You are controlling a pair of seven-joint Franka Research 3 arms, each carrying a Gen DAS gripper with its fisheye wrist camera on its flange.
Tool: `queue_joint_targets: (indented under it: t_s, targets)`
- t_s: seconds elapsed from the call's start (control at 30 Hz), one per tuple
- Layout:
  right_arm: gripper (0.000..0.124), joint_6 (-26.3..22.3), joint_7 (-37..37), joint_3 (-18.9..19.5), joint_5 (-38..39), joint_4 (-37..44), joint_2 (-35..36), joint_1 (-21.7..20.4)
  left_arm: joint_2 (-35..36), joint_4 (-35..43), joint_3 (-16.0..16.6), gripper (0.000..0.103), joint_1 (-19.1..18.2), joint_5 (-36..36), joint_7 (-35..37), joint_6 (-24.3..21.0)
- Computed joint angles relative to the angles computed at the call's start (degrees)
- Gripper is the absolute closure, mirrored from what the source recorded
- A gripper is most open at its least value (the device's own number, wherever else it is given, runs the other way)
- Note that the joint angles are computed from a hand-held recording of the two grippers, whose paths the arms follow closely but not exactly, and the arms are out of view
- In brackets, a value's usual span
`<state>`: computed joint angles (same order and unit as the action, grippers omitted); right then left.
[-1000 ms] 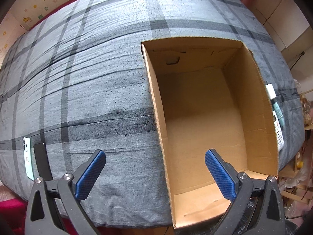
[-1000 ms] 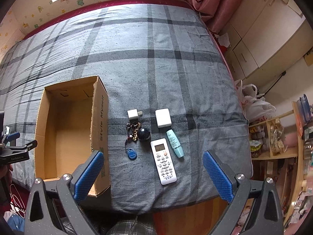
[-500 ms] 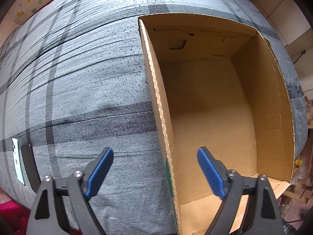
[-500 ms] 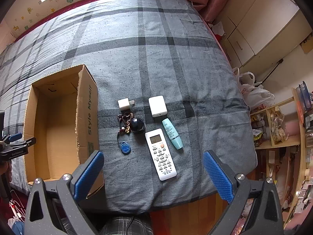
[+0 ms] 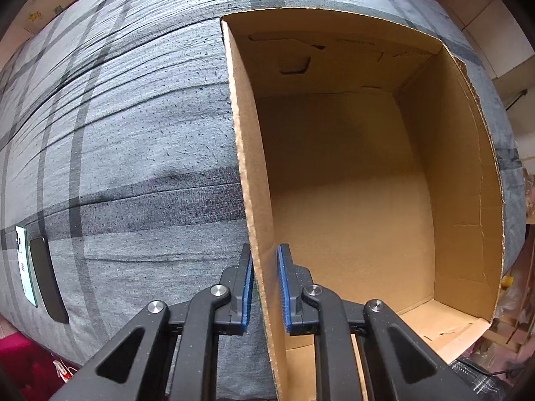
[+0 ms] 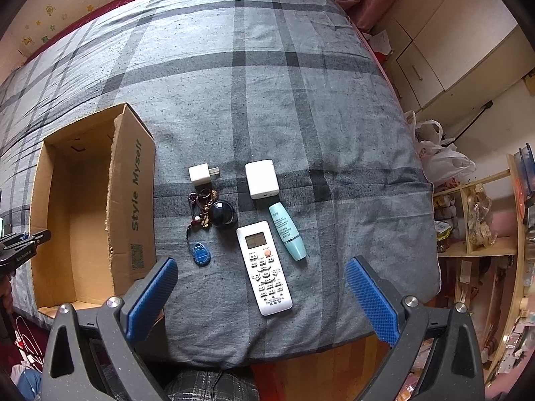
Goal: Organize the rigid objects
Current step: 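Move the left tool to the box wall and close on its edge, then grasp the light-blue tube with the right tool while the left holds the box wall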
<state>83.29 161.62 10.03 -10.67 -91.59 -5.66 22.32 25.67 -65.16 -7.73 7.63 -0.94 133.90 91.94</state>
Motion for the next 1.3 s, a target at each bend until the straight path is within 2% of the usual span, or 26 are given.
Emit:
queue_joint_targets:
  t_s: [0.33,0.77,1.2,1.3]
  targets:
    - [0.021,4.53,-1.84,-0.41,1.85,-8.48,-4.81,-1.97,-0.57,-1.70,0.12,0.089,-0.60,1.41,-0.63,2.00]
    - [0.021,10.97,-8.64,-1.41,5.78,-19.80,-8.81,-5.50,0.25,-0.03,0.26,0.089,-0.66,1.40,-2.37,0.38]
    - [0.022,18.10,-13.12,-2.64,9.36,-30.49,-11.16,-8.31,-1.64,-3.35,0.26,0.089,-1.67,3.40,-2.56,2.84]
    - [0.028,19.61,-14.20,-2.97,10.71,-32.47,-11.51,-8.74,-1.41,-2.93,0.38,0.089,-1.90,3.46,-3.48,2.28]
